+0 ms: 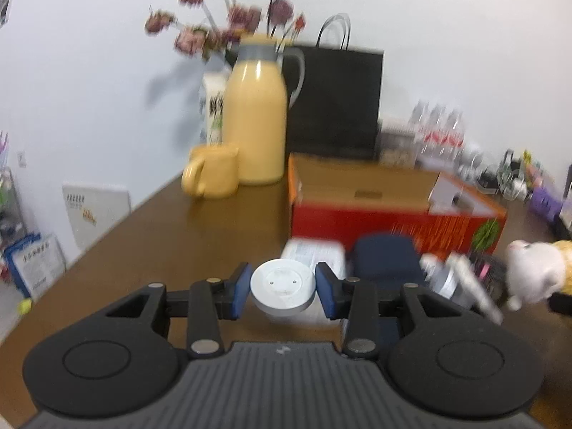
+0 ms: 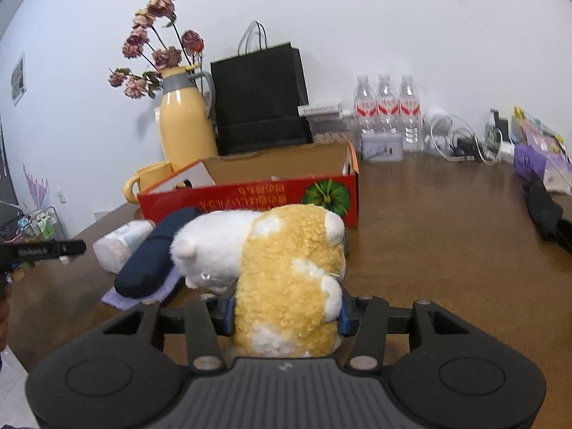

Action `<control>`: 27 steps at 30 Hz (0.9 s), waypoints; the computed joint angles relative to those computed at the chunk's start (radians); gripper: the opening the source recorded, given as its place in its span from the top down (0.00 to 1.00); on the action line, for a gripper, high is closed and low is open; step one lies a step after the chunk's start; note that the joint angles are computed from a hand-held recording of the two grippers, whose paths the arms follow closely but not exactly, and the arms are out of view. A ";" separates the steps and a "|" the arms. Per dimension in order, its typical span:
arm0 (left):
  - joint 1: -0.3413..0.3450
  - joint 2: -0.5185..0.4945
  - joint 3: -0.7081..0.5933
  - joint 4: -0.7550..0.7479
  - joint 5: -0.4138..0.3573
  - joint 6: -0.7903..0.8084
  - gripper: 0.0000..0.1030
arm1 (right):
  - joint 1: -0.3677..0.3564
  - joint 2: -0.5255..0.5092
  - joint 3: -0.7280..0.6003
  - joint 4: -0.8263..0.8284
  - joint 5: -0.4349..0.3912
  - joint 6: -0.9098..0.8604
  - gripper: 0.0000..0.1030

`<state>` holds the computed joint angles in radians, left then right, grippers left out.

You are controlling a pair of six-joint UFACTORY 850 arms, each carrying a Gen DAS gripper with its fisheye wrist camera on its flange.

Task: Organize objects
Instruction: 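Carry the plush toy and lid into the cardboard box and open both tools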

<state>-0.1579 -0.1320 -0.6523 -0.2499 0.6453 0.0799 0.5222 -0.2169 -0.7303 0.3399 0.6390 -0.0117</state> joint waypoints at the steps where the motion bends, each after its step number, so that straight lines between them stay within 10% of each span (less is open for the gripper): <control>1: -0.004 0.005 -0.009 -0.001 0.008 0.007 0.61 | -0.002 -0.003 -0.011 -0.008 0.002 0.001 0.54; 9: -0.059 -0.036 -0.168 -0.068 0.028 0.122 0.61 | -0.020 -0.059 -0.167 -0.032 -0.007 -0.068 0.54; 27: -0.103 -0.341 -0.605 -0.387 -0.184 0.404 0.61 | -0.111 -0.418 -0.745 0.332 -0.353 -0.473 0.54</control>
